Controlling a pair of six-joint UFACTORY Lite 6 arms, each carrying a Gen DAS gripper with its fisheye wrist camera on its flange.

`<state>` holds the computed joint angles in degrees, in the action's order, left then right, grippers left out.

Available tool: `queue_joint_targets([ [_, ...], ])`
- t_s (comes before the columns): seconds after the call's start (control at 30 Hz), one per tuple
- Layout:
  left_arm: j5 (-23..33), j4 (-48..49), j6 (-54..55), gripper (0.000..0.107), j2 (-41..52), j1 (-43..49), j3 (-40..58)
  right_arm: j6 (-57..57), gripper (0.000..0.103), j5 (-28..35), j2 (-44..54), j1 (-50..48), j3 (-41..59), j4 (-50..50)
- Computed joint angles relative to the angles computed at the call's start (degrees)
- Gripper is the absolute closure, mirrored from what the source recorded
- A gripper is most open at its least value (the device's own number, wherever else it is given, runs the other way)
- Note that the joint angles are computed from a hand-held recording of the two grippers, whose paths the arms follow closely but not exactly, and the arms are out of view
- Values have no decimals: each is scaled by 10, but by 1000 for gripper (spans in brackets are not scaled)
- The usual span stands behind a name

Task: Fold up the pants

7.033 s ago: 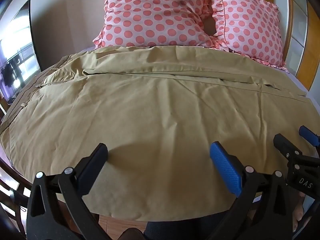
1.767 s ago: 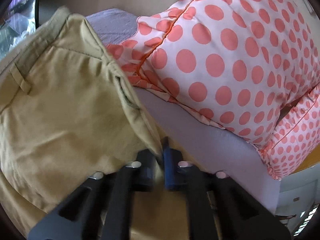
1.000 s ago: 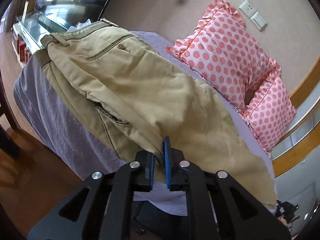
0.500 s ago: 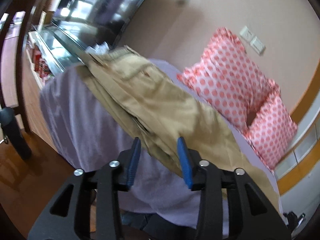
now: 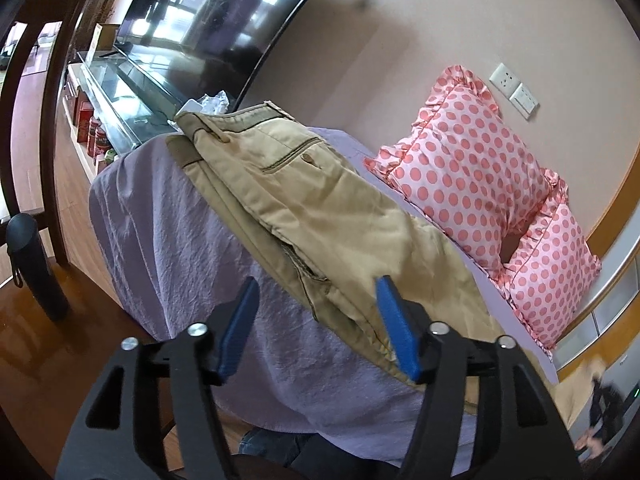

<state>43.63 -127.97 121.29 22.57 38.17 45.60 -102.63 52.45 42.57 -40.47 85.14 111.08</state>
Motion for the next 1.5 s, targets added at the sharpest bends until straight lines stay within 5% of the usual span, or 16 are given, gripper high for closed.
queue_joint_targets([
  [0.13,14,7,3,31,3,5,-4,-36,99,44,-38,146,-53,-65],
  [0.3,24,61,-12,24,28,10,20,-21,94,-93,4,322,-51,-210],
  [0.37,25,89,-23,23,47,9,40,-50,79,-94,-6,325,-82,-189],
  [0.43,33,112,-33,23,65,5,56,-63,43,-64,-11,304,-96,-171],
  [0.47,40,119,-35,23,73,1,62,-71,40,-52,-12,295,-103,-157],
  [0.77,7,170,-136,24,157,-59,176,-8,38,-42,12,281,-65,-159],
  [1.1,-11,180,-232,28,156,0,266,4,31,-45,35,290,-42,-162],
  [1.3,-66,302,-436,47,277,30,476,2,31,-36,37,287,-43,-163],
  [1.5,-74,422,-620,92,388,57,638,-6,31,-25,36,274,-47,-162],
])
